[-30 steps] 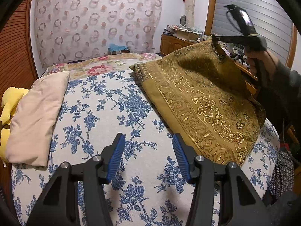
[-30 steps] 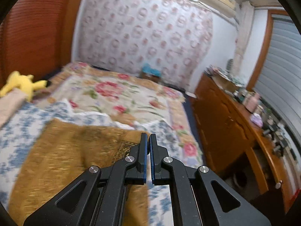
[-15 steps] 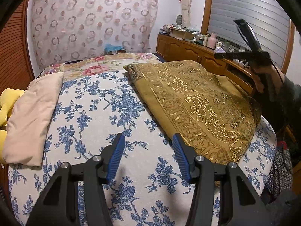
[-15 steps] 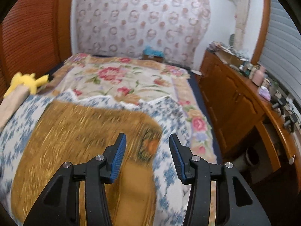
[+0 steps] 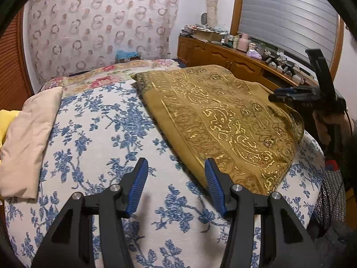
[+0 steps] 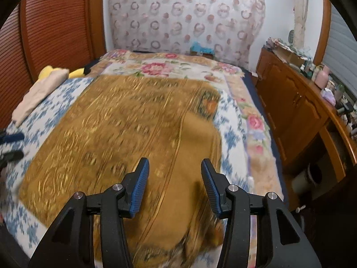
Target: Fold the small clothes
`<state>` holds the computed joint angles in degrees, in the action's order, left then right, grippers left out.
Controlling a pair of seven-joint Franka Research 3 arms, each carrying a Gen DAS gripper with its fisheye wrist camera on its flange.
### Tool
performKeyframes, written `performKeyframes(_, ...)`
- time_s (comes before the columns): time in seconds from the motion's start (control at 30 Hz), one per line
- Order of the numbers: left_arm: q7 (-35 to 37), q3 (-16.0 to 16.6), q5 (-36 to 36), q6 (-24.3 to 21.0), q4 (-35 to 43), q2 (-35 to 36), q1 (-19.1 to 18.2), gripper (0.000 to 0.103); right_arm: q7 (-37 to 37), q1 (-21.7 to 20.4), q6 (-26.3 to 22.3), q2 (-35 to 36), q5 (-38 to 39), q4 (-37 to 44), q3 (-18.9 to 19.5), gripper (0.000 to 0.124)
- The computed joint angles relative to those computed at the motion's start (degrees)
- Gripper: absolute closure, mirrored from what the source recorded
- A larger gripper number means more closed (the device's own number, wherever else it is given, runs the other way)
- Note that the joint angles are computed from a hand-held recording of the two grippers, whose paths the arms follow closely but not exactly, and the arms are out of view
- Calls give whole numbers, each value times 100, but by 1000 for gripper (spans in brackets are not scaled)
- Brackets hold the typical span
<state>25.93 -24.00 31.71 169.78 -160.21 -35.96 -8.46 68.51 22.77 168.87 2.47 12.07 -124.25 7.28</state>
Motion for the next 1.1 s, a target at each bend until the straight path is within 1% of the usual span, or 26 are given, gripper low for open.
performKeyframes(0.13,35,23,-22,6,85,141,-69,51,-431,18,-38,-222,467,-362,59,68)
performKeyframes(0.27,170,138,-110,51,182,368,-263,51,-433,60,50,-386,441,-678,68,66)
performKeyframes(0.33,245,167,-149,49,233,469,-338,51,-586,106,123,-459,606,-811,69,65)
performKeyframes(0.53,594,456,-471,79,307,733,-768,51,-1079,275,161,-660,1152,-1041,48,60)
performKeyframes(0.6,737,589,-654,78,300,803,-955,51,-1261,345,147,-714,1365,-1091,30,57)
performKeyframes(0.67,855,753,-890,170,232,822,-1150,51,-1399,397,121,-751,1526,-1132,19,56)
performKeyframes(0.77,991,816,-1083,240,151,764,-1278,52,-1619,472,104,-814,1743,-1209,1,55)
performKeyframes(0.8,1073,890,-1168,283,132,765,-1365,60,-1680,494,108,-832,1799,-1236,1,55)
performKeyframes(0.83,1185,1005,-1275,348,114,784,-1494,65,-1704,504,116,-844,1808,-1259,9,54)
performKeyframes(0.9,1378,1130,-1454,384,129,827,-1672,78,-1731,517,100,-861,1803,-1290,20,54)
performKeyframes(0.93,1460,1144,-1514,371,145,843,-1718,81,-1734,519,90,-869,1778,-1311,29,54)
performKeyframes(0.97,1489,1097,-1545,397,153,839,-1694,90,-1748,526,100,-875,1776,-1328,31,54)
performKeyframes(1.0,1497,1024,-1549,400,180,837,-1627,96,-1771,535,104,-881,1790,-1340,26,54)
performKeyframes(1.03,1484,917,-1517,402,191,793,-1528,99,-1805,549,93,-887,1829,-1345,15,54)
performKeyframes(1.07,1442,827,-1485,514,170,707,-1430,100,-1898,580,67,-893,1939,-1342,-14,53)
performKeyframes(1.1,1436,818,-1480,600,153,632,-1394,101,-2019,619,37,-912,2086,-1343,-45,52)
